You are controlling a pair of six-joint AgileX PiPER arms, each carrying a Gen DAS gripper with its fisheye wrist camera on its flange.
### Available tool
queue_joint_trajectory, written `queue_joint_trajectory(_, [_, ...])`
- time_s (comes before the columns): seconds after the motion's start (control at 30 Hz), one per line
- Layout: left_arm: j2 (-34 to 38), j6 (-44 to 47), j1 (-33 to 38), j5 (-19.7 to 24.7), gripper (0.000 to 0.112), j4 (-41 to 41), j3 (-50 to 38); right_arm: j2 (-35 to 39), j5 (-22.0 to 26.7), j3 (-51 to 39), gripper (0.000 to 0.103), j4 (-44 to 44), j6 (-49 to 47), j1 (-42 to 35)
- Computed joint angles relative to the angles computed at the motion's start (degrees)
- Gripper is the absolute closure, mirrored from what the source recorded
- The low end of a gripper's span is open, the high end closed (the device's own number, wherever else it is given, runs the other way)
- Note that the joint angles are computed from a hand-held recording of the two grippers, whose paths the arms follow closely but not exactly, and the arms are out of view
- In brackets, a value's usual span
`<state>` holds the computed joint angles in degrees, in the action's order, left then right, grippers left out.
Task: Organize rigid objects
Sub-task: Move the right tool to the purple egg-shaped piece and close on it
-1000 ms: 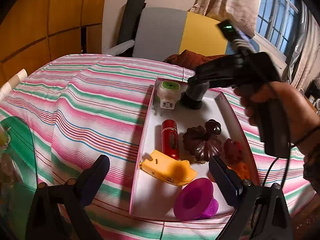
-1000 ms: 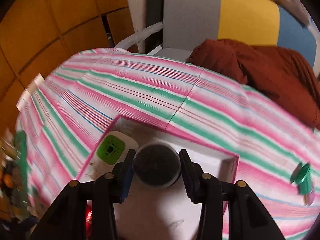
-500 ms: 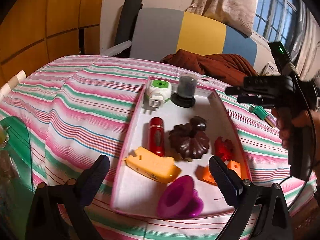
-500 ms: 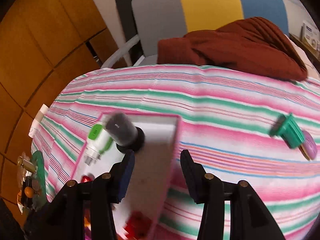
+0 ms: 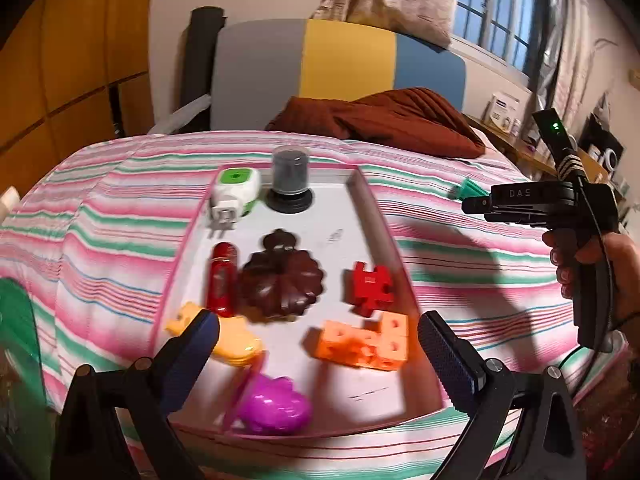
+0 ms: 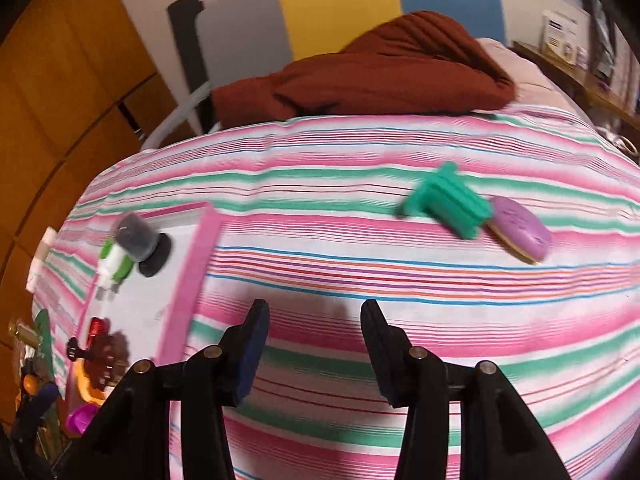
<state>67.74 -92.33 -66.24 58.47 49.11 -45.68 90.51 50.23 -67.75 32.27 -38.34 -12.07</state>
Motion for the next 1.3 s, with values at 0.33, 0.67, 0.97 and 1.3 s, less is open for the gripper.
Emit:
queue_joint_trajectory(0.33, [6.8,4.3,-1.7,-0.7,0.012,-0.7,-6.4,3.0,-3.3,-2.9,0.055,-2.1,-3.7,-5.9])
queue_joint_trajectory(0.67, [10.3,5.9,-1.0,-3.5,0.012,-2.1,-9.4,11.0,-7.8,-12.3,0.055,-1.9,-1.5,-12.0])
queue_joint_trajectory(0.97, [14.1,8.9,-0.9,-4.7,0.012,-3.9,-12.9,18.4,-10.3,-20.8,0.055,-4.1,1.7,-11.3])
queue_joint_trajectory(1.3, [15.7,9.3,0.0,-4.5,0.011,-4.9,-14.1,17.5,-5.3,-19.0,0.056,0.2,-11.9,-5.4])
